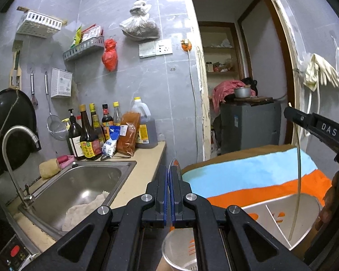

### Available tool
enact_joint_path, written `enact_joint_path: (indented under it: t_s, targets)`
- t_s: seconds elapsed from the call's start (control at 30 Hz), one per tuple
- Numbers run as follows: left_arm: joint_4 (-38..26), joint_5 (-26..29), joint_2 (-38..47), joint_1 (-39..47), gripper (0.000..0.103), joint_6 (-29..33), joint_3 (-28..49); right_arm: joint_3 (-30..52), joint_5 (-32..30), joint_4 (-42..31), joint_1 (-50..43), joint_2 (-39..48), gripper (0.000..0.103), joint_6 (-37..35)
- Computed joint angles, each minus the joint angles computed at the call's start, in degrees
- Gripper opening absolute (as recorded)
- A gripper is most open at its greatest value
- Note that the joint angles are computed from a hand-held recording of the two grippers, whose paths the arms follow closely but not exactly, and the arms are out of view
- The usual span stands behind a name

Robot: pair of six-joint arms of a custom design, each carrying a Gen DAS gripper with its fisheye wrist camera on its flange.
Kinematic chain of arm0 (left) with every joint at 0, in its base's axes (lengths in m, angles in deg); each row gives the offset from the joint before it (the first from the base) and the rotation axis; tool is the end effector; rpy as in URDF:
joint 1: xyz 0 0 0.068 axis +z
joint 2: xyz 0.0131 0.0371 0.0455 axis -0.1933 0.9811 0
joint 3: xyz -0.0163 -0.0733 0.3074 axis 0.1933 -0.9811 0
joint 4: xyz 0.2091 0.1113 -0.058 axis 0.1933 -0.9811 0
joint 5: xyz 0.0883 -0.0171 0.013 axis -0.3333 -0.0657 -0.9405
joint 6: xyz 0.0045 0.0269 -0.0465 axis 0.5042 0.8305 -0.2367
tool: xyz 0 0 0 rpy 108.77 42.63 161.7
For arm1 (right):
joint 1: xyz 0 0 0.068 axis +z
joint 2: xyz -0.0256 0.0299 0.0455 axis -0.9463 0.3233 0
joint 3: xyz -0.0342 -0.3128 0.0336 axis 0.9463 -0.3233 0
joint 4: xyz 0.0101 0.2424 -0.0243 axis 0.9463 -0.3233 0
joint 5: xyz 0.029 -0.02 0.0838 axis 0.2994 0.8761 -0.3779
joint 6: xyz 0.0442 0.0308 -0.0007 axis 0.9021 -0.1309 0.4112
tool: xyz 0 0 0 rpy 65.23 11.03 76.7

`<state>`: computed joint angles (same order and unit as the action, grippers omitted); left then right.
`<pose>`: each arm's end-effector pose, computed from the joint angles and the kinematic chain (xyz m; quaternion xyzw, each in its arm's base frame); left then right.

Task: Organize utensils
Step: 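Lower the chopstick into the white caddy and open the right tool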

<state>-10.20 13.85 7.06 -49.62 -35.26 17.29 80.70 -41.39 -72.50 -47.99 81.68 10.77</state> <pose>0.2930 -0.2088 0.3702 0.0820 0.7982 0.0101 0.5967 0.3247 0.1242 0.3834 0.1294 0.7274 0.1274 0.6618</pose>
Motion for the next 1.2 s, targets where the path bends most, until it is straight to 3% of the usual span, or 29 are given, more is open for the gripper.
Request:
enact_joint_path:
  t_s: [0.53, 0.8, 0.9, 1.07, 1.2]
  targets:
    - [-7.85, 0.79, -0.98, 0.09, 0.003, -4.19, 1.41, -3.05, -4.95, 2.64, -1.43, -0.72, 0.005, 1.97]
    - [-12.13, 3.14, -1.47, 0.68, 0.004, -7.64, 2.57, -4.19, -3.72, 4.43, -0.52, -0.59, 0.005, -0.4]
    - [-13.61, 5.68, -1.83, 1.56, 0.009, -10.0, 2.94, -4.19, -4.2, 3.35, -0.67, -0.84, 0.005, -0.04]
    - [-14.7, 7.3, -2.51, 2.09, 0.026, -13.51, 2.85, -4.55, -4.78, 2.02, -0.89, -1.6, 0.005, 0.25]
    - [-15.1, 7.04, -2.95, 1.83, 0.028, -15.32, 3.12, -5.2, -5.56, 1.5, -1.43, -2.47, 0.005, 0.51]
